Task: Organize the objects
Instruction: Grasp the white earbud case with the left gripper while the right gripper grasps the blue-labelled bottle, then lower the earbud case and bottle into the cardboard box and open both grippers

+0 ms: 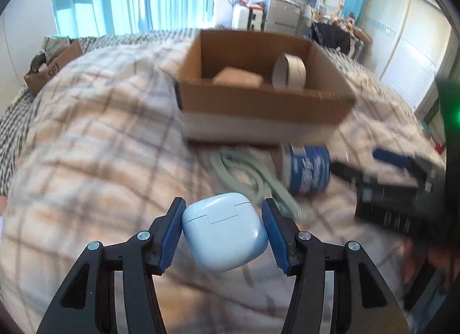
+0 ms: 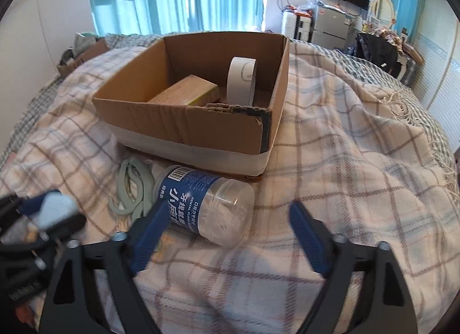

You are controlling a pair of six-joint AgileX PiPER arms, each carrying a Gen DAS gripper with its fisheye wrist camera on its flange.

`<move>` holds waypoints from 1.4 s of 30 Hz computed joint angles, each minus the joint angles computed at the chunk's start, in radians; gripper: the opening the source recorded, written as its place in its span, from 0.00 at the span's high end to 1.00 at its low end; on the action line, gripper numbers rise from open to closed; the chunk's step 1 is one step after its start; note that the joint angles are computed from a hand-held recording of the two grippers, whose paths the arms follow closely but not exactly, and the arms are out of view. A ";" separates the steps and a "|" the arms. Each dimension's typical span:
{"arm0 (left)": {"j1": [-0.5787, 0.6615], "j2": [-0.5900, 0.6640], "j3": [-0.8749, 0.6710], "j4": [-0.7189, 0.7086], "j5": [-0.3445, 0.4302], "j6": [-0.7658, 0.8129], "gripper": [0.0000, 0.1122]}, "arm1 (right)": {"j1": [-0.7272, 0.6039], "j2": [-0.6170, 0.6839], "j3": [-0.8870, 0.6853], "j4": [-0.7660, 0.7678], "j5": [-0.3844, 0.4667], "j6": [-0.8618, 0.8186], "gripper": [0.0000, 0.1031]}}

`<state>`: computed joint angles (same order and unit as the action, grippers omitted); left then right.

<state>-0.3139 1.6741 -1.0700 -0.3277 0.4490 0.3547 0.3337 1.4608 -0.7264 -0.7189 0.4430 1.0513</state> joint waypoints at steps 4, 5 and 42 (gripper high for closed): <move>0.043 0.113 -0.181 0.002 0.019 0.031 0.50 | -0.016 0.047 -0.055 0.135 0.010 -0.064 0.09; 0.049 0.134 -0.215 0.013 0.022 0.031 0.50 | -0.019 0.074 -0.081 0.177 0.028 -0.079 0.09; 0.135 0.071 -0.248 -0.170 0.196 0.152 0.50 | 0.235 -0.187 -0.166 -0.112 0.204 0.047 0.10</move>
